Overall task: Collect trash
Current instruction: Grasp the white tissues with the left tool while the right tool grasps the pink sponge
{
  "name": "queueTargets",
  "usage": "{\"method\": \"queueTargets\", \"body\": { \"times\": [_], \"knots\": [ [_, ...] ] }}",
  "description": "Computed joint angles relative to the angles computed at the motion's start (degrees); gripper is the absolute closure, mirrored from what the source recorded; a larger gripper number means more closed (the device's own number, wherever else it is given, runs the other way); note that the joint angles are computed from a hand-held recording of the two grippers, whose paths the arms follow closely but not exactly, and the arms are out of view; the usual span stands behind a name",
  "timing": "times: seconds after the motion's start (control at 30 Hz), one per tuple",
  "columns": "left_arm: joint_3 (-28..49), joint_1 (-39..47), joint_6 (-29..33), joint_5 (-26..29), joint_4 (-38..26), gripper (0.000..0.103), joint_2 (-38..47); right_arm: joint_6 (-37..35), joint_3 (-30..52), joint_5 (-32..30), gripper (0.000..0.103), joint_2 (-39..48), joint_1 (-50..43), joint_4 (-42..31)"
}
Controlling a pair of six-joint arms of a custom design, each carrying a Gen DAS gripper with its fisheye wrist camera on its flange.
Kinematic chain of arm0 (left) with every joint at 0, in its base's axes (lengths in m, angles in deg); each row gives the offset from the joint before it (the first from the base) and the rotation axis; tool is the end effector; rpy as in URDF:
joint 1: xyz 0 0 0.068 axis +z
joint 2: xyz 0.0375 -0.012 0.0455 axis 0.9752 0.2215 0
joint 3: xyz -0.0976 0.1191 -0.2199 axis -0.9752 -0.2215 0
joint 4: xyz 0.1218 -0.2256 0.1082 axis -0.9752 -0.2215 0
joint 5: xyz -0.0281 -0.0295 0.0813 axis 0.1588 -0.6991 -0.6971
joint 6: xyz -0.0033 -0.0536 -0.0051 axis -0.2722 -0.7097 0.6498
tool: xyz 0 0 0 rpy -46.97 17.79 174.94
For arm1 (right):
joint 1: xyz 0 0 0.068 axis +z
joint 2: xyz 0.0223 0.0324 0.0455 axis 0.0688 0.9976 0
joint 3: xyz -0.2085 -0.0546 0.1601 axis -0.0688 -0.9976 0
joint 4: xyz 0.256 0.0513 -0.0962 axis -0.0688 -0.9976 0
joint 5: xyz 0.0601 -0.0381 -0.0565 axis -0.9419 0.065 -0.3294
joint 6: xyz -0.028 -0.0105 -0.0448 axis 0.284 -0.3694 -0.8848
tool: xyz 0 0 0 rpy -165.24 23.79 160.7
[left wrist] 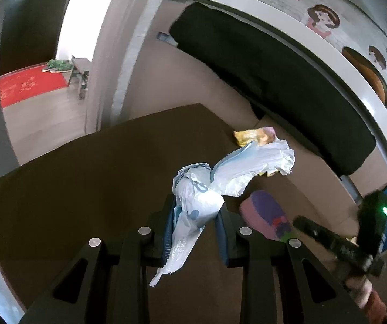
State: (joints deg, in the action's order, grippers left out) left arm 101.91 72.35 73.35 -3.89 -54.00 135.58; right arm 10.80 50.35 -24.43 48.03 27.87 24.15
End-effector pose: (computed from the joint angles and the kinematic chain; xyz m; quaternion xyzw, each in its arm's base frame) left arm 0.3077 -0.0391 0.2485 -0.0163 0.9006 -0.2384 0.3631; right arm 0.3065 0.1387 0.2101 0.0014 0.9210 0.1924 0.3386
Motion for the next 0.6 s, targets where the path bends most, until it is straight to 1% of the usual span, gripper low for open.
{"method": "queueTargets", "body": {
  "times": [0.07, 0.1, 0.2, 0.23, 0.3, 0.33, 0.4, 0.53, 0.6],
  "knots": [
    [-2.2, 1.6, 0.2, 0.1, 0.6, 0.075, -2.1, 1.1, 1.4, -1.6, 0.053, 3.6, -0.4, 2.6],
    [-3.2, 2.8, 0.5, 0.7, 0.5, 0.075, -3.2, 1.3, 2.2, -1.3, 0.056, 5.0, -0.3, 3.0],
    [-4.4, 5.4, 1.2, 2.4, -0.6, 0.074, -4.2, 0.8, 6.3, -1.1, 0.06, 10.3, -0.4, 2.2],
    [-4.7, 6.3, 1.8, 3.0, -1.1, 0.074, -4.5, 0.8, 7.0, -1.9, 0.06, 11.4, -0.4, 2.2],
    [-5.0, 7.7, 2.5, 3.5, -1.4, 0.074, -4.6, 1.3, 7.2, -2.3, 0.065, 11.5, 0.1, 2.8],
    [-5.3, 8.3, 2.6, 3.5, -1.6, 0.074, -4.8, 0.9, 7.6, -1.8, 0.07, 11.4, 0.8, 2.6],
    [-5.4, 8.8, 2.1, 3.8, -1.6, 0.074, -4.7, -1.2, 8.4, 0.6, 0.073, 10.9, 2.8, 1.8],
    [-6.4, 9.1, 2.1, 4.9, -1.5, 0.074, -5.6, -6.5, 9.2, 7.1, 0.073, 8.6, 9.0, 0.1],
    [-6.8, 8.9, 2.5, 5.2, -1.9, 0.074, -6.1, -7.6, 9.3, 7.7, 0.073, 7.7, 11.0, 0.1]
  ]
}}
